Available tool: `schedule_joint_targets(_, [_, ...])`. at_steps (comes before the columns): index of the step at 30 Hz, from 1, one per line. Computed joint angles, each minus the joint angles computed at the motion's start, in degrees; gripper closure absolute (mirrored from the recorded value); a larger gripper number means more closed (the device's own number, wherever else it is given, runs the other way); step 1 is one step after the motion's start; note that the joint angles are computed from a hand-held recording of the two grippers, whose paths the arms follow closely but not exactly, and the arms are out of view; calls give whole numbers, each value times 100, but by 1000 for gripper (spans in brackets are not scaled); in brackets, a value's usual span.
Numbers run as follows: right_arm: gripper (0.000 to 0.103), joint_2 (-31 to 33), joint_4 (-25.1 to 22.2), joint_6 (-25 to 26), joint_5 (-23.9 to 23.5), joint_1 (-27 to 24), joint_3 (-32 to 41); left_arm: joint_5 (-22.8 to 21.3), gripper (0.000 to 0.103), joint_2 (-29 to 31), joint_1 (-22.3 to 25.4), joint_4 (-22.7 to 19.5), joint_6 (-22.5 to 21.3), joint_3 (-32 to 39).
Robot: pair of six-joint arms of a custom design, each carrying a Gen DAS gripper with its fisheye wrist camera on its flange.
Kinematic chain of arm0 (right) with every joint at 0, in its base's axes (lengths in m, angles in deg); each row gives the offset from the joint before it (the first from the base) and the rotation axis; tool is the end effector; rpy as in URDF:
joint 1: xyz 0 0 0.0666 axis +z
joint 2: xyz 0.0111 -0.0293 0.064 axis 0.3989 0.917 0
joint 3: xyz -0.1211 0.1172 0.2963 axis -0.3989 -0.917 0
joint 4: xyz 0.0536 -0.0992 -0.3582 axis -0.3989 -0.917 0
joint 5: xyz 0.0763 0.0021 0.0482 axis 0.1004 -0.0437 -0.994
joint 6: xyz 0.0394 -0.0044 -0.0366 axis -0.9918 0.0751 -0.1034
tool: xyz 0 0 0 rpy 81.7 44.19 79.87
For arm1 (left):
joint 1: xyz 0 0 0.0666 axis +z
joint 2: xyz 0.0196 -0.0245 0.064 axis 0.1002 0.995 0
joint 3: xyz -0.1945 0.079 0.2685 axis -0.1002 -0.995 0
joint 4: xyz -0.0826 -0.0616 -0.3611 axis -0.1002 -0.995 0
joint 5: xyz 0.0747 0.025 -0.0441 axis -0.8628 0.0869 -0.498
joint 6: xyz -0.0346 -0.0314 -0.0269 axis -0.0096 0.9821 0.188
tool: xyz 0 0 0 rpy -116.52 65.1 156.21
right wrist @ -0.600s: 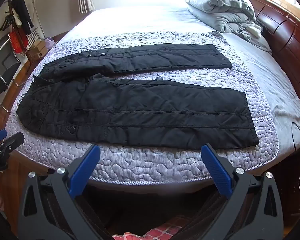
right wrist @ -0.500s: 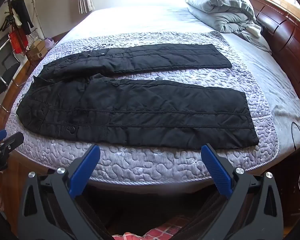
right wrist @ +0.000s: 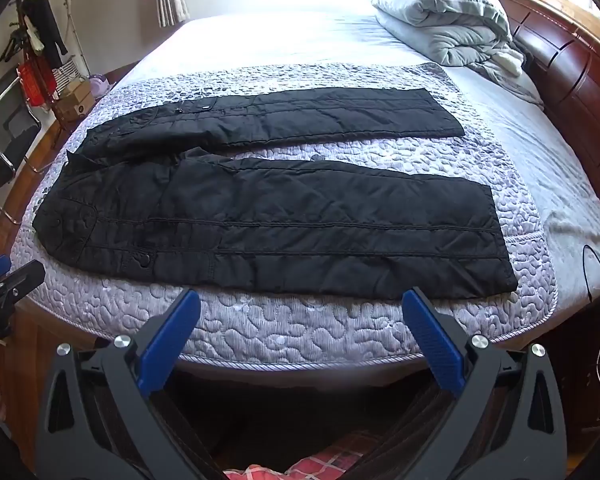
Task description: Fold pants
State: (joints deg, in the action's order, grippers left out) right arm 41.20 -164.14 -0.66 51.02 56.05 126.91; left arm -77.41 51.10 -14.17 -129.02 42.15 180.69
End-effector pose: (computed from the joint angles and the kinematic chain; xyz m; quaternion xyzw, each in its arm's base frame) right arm 0.4268 0.2494 0.4199 0.1719 0.9350 -0.1104 0.2898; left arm 0.4572 -0.1662 0.5329 0.1240 0.9569 -0.0576 0.2561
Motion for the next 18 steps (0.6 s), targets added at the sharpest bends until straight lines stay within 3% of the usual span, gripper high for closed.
schedule_joint_targets(18, [2,-1,-2,6,-8,-13,4,20,4,6,-28,24,-28,40])
